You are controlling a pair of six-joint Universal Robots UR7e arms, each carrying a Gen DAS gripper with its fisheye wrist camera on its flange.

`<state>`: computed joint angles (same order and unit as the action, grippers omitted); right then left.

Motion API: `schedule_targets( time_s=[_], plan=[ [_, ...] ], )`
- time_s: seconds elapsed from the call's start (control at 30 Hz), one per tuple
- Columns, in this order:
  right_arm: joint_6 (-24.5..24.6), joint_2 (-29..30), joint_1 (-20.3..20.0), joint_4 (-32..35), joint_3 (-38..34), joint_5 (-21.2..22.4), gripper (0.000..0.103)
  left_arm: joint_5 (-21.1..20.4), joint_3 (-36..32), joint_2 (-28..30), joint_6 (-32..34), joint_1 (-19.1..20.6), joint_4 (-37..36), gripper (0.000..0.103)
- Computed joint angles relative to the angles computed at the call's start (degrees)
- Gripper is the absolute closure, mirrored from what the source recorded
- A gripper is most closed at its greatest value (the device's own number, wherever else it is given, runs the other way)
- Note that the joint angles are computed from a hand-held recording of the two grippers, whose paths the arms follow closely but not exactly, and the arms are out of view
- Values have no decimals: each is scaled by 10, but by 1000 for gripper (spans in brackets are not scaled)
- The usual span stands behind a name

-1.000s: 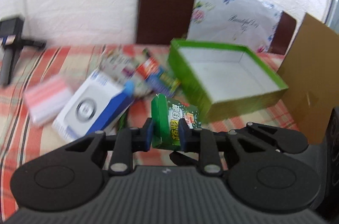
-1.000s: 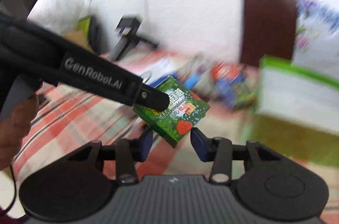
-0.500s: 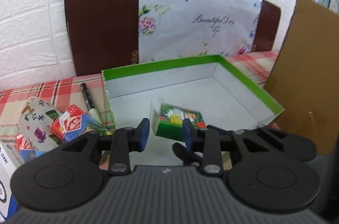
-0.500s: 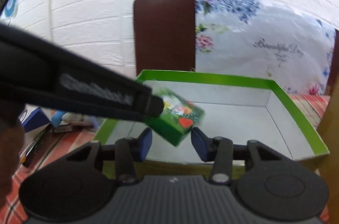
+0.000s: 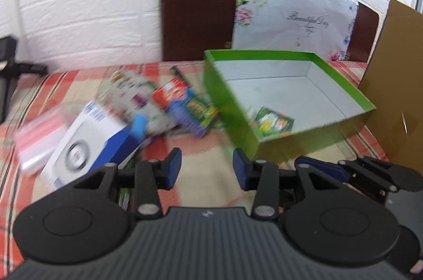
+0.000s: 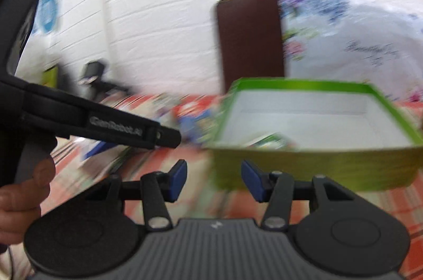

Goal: Organize objects
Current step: 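Grasp the white-and-blue HP box with the left tool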

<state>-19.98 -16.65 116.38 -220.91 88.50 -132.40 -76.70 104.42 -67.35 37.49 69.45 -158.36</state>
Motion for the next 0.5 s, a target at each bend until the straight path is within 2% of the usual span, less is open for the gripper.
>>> schedule_targets(
  time_s=[0.13, 0.3, 0.4, 0.5],
  plan=[
    [12, 8, 3, 92, -22, 32, 56, 6, -25, -17, -26, 44, 38, 57],
    [-4, 29, 8, 145, -95, 59, 56, 16, -102, 5, -119, 92, 68, 54],
    [8, 38, 0, 192, -151, 85, 56, -13, -159, 30, -172, 114, 111, 54],
    [-11, 61, -7, 232, -218, 98, 56, -42, -194, 53, -201, 126, 139, 54]
  ],
)
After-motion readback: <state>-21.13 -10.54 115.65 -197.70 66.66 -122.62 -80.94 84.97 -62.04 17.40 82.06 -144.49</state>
